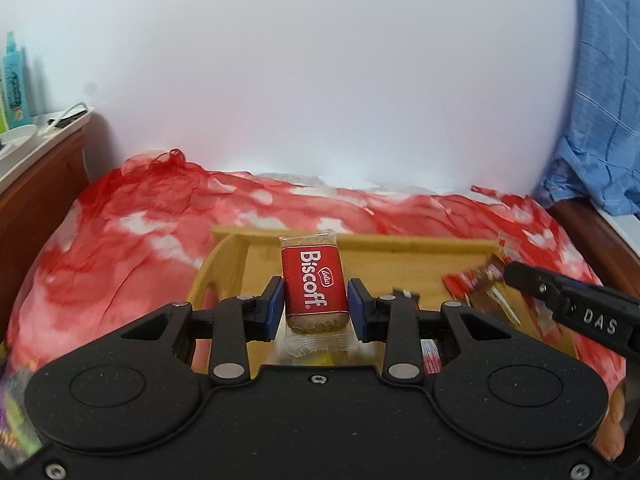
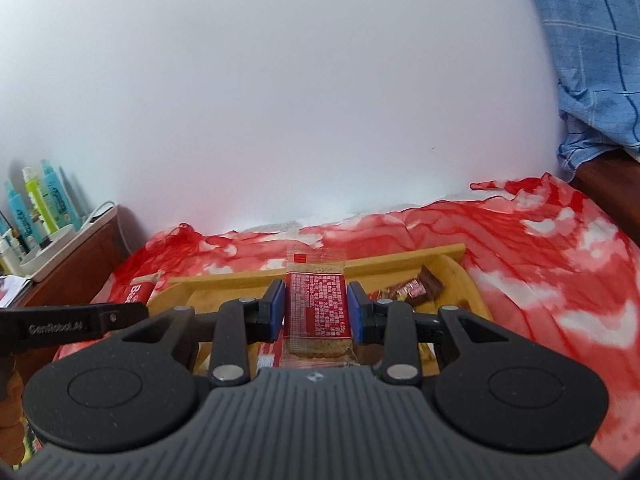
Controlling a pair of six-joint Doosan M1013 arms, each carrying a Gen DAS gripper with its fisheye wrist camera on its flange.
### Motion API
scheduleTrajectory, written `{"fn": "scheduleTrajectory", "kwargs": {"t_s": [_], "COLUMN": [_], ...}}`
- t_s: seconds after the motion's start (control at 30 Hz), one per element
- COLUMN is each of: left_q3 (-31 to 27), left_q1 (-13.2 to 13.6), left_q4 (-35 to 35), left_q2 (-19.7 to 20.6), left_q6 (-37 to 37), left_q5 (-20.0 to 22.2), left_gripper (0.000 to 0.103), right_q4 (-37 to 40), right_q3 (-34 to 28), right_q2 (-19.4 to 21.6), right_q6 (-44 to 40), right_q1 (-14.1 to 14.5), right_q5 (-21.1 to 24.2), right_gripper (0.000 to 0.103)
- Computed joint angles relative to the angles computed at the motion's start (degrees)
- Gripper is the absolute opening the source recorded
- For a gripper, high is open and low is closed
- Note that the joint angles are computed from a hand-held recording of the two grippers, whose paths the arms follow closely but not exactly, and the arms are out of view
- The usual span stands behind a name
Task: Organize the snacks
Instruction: 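Carry both red biscuit packets over the tray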
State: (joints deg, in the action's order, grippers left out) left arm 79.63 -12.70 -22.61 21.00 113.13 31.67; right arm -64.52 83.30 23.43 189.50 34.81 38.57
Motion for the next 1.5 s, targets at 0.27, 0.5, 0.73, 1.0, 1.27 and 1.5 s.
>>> {"fn": "scheduleTrajectory", "kwargs": {"t_s": [0.27,0.5,0.73,1.0,1.27,1.5], "left_q3": [-6.2,-8.2,-9.1,-9.2,-8.9,-8.5], "left_q1": [-1.0,-1.7,-2.1,-2.6,-2.8,-2.9], "left_q4": [5.1,7.3,8.5,9.5,10.4,10.6], "left_q2": [5.4,7.4,8.7,9.3,9.7,9.7], "left_q6": [-5.4,-5.6,-6.9,-7.3,-7.6,-7.2], "left_q5": [2.9,3.4,4.1,4.3,4.7,4.2], "left_gripper": [0.032,0.032,0.032,0.032,0.032,0.032], "right_q4": [9.7,13.1,16.3,18.7,20.5,19.9], "right_q3": [-5.0,-6.9,-8.4,-9.9,-11.3,-11.5], "right_q2": [3.9,5.6,6.8,7.9,8.8,9.0], "right_q6": [-7.3,-9.5,-14.1,-18.6,-22.0,-23.4], "right_q1": [-2.5,-3.3,-3.4,-3.5,-3.5,-3.4], "right_q5": [-0.5,-0.1,1.3,2.9,4.2,4.7], "right_gripper": [0.038,0.038,0.038,0.038,0.037,0.037]}}
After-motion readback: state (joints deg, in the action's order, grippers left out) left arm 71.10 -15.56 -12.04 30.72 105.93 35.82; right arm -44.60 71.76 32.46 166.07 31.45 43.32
